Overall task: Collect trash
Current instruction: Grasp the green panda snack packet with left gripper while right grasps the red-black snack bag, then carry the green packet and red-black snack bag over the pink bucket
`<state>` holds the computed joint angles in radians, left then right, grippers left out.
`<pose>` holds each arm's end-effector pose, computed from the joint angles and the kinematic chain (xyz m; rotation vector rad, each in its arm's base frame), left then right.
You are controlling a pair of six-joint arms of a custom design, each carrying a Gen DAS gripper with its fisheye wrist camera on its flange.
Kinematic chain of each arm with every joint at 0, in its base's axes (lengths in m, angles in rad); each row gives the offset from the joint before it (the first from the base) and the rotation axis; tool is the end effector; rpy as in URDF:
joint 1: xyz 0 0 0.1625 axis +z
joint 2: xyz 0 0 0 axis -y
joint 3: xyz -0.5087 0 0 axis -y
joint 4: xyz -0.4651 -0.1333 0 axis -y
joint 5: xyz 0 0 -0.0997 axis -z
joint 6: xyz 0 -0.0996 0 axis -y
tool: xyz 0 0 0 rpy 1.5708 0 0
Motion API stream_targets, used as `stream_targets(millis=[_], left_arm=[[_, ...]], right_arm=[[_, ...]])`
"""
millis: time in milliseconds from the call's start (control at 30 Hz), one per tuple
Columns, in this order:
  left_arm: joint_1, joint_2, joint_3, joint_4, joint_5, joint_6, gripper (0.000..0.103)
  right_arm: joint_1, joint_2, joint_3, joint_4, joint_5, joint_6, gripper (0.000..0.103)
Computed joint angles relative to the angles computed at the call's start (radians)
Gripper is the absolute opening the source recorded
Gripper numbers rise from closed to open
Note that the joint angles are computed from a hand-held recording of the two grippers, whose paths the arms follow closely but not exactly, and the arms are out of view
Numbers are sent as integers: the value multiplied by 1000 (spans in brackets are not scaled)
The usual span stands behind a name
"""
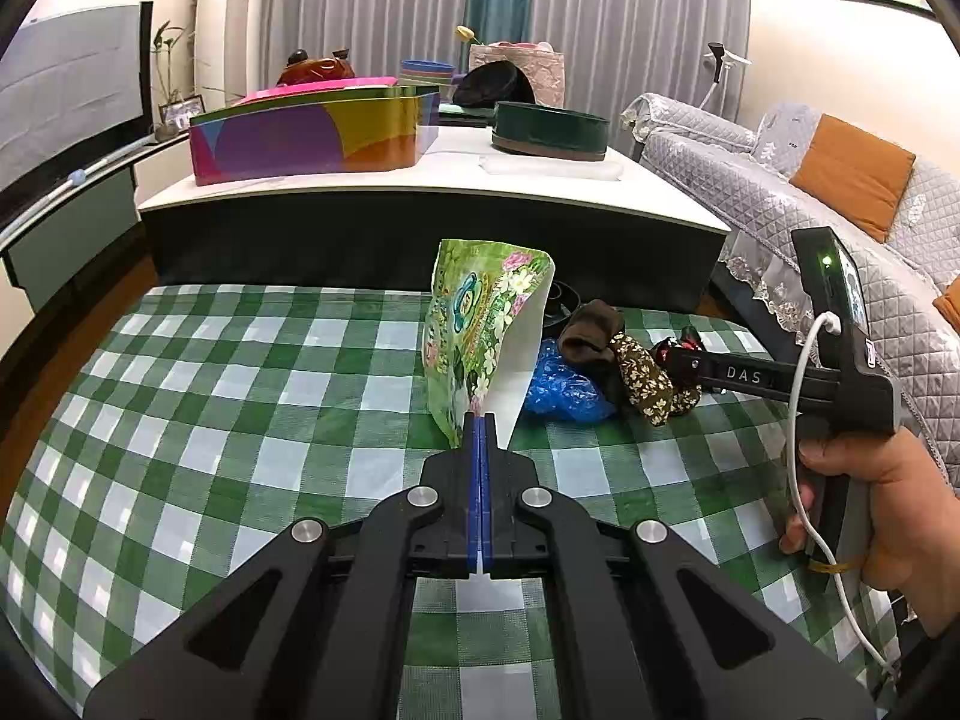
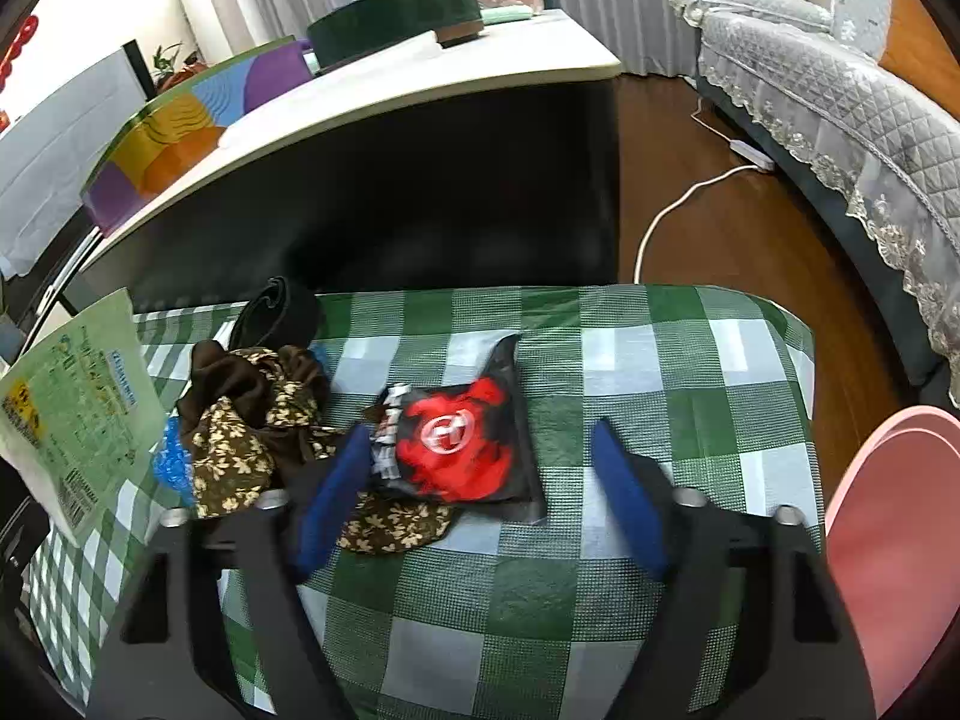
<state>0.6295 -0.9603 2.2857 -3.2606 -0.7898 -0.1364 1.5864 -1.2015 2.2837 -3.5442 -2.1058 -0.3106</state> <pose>-0.3030 -0.4723 0.0976 0.8031 2.3698 -0.9216 0.0908 -0.5299 0.2499 0.0768 -2.3320 0.9999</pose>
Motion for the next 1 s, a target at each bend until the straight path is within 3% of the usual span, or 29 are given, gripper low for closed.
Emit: stream_targets(millis=[233, 633, 1000], left_arm=[[-8, -1, 1, -21, 7, 19, 0], [-34, -29, 24, -60, -3, 40, 0], [-27, -76, 53, -46, -74, -2, 0]], right_arm=[[17, -30, 31, -57, 0, -5, 50], [116, -136, 109, -137, -72, -45, 48], [212, -286, 178, -37, -136, 6, 48]])
